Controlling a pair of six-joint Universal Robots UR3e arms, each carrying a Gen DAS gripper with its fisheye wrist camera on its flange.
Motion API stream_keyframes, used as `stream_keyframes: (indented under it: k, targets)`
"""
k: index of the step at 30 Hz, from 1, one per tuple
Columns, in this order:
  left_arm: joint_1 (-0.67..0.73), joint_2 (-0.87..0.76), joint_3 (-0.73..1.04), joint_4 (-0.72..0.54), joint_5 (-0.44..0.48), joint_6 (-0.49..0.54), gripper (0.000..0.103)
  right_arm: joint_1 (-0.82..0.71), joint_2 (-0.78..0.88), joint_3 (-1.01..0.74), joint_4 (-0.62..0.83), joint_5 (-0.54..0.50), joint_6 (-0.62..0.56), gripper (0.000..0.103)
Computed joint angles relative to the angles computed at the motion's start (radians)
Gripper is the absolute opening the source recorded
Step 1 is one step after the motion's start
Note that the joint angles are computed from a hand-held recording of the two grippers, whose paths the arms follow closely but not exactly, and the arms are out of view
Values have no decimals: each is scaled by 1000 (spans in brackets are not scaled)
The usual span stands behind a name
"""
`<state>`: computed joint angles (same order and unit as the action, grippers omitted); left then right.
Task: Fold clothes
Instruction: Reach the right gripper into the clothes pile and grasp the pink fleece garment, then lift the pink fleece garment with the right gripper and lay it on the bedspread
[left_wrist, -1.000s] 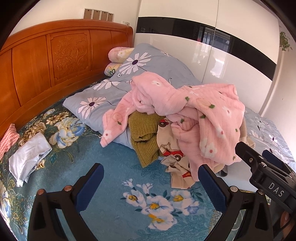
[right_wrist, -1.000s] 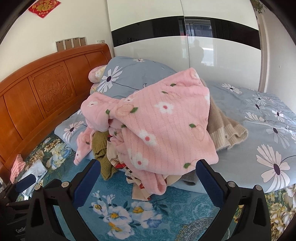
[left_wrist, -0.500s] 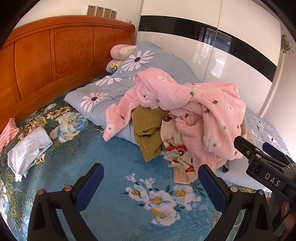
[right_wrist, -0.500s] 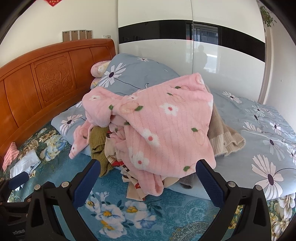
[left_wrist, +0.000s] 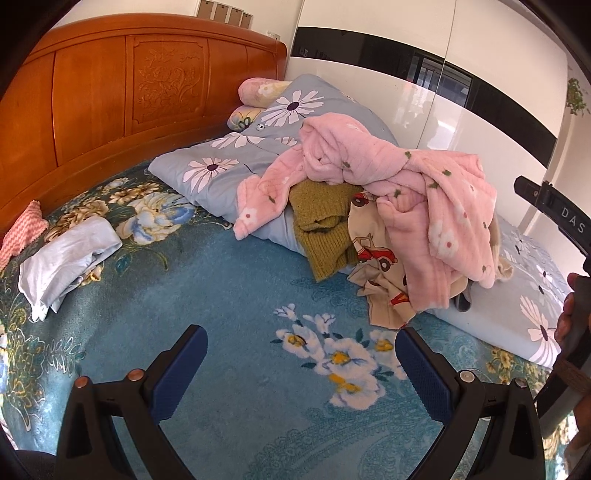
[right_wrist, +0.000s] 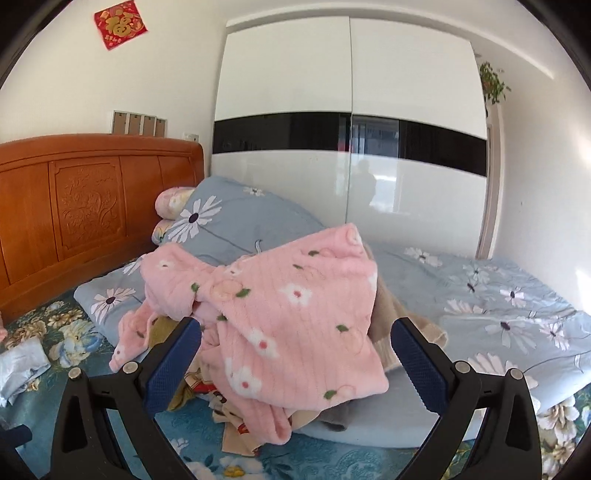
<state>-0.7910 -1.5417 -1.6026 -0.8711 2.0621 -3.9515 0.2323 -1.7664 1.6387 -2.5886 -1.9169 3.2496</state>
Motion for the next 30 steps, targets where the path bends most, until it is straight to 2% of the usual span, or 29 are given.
stream_keyframes:
  k: [2,4,7,11,15,18,20,22,24,25,26,30]
  targets:
    - [-2,9,-4,-3,18,10,103,-85,-8,-36,125,161,4,102]
    - [-4,16,1,-13,33,17,103,-99,3,-25,107,196,-3,102]
    - [-6,34,-9,-17,51,17,103,-27,121,-90,76,78,-42,103]
    - [0,76,-28,-52,49,6,103,-26,313,-314,265,162,-104,103]
    - [-4,127,-53,-107,70,-10,103,44,488,-482,306,37,-163,102]
    - [4,167,-83,-130,82,-21,103,77,596,-622,378,-117,-124,102]
    - [15,194,-104,-137,82,-39,103,69,624,-689,445,-150,-75,102]
    - [30,220,-126,-133,71,-54,103,68,619,-686,430,-186,-84,101]
    - [45,244,-152,-117,49,-67,103,74,611,-670,390,-249,-119,88]
    - [48,254,-166,-106,39,-71,103,76,608,-663,368,-280,-138,85]
    - [50,259,-181,-89,30,-78,103,79,605,-655,344,-311,-159,78]
    - [31,252,-213,-60,34,-132,103,61,659,-805,523,-278,-162,52]
